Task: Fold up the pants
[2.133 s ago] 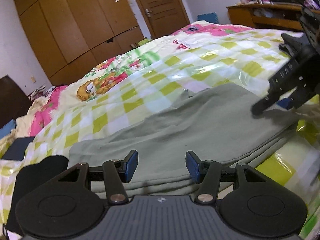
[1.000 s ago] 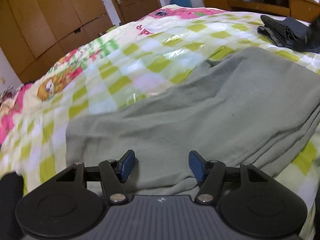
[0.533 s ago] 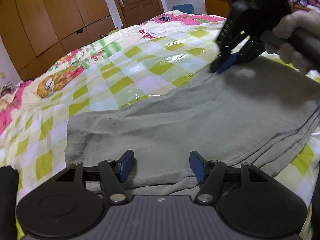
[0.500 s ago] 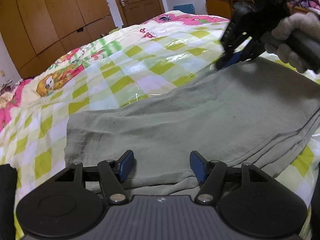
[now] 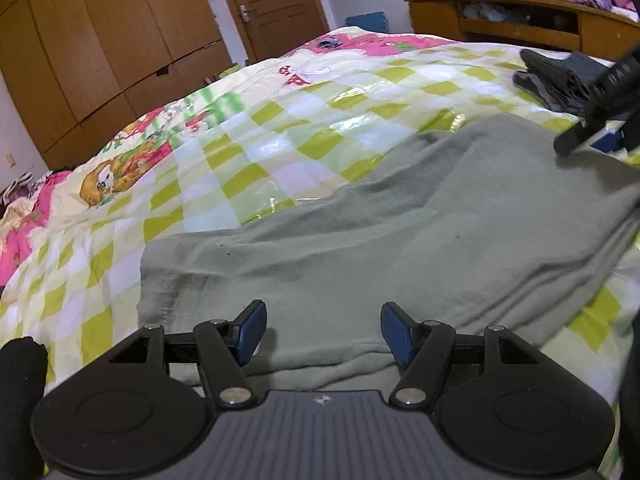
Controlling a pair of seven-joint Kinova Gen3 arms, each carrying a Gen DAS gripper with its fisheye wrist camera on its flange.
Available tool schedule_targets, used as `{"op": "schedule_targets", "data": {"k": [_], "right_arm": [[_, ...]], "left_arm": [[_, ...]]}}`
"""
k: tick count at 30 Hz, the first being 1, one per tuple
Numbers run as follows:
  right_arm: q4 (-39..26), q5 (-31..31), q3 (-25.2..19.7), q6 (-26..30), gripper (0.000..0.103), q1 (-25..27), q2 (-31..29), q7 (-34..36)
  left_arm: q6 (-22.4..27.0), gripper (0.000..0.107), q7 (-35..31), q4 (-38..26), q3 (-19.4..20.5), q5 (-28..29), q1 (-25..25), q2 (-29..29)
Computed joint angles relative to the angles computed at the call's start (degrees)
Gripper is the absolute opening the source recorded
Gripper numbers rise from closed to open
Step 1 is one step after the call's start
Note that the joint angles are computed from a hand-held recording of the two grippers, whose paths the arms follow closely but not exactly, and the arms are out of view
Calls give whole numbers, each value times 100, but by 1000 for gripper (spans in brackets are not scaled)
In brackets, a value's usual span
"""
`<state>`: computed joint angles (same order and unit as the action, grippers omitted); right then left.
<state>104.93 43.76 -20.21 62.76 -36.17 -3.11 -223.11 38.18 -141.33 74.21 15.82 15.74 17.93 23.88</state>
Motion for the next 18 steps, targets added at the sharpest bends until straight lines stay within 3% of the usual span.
{"op": "schedule_targets", "data": {"k": [4, 6, 9, 11, 12, 15, 18], "right_arm": [[400, 618, -669, -594, 50, 669, -137, -932], [575, 1041, -706, -976, 43, 757, -249, -1248], [685, 1055, -142, -1305, 36, 362, -125, -1348], [765, 869, 140, -1624, 12, 227, -12, -1638], [787, 916, 121, -1643, 6, 225, -8, -1770], [785, 1325, -343, -1246, 4, 401, -121, -2359], [653, 1264, -170, -874, 4, 75, -146, -2208]], "left_arm": [[-123, 76, 5, 131, -51, -109, 71, -125], [-154, 76, 37, 149, -71, -165, 97, -151], [-192, 76, 204, 109, -150, -316, 220, -129], [-224, 76, 218, 113, -50, -200, 149, -151], [-280, 76, 141, 144, 54, -55, 60, -182], [-760, 76, -156, 311, 245, 162, 17, -233], [-1107, 76, 33, 190, 88, -122, 410, -17]]}}
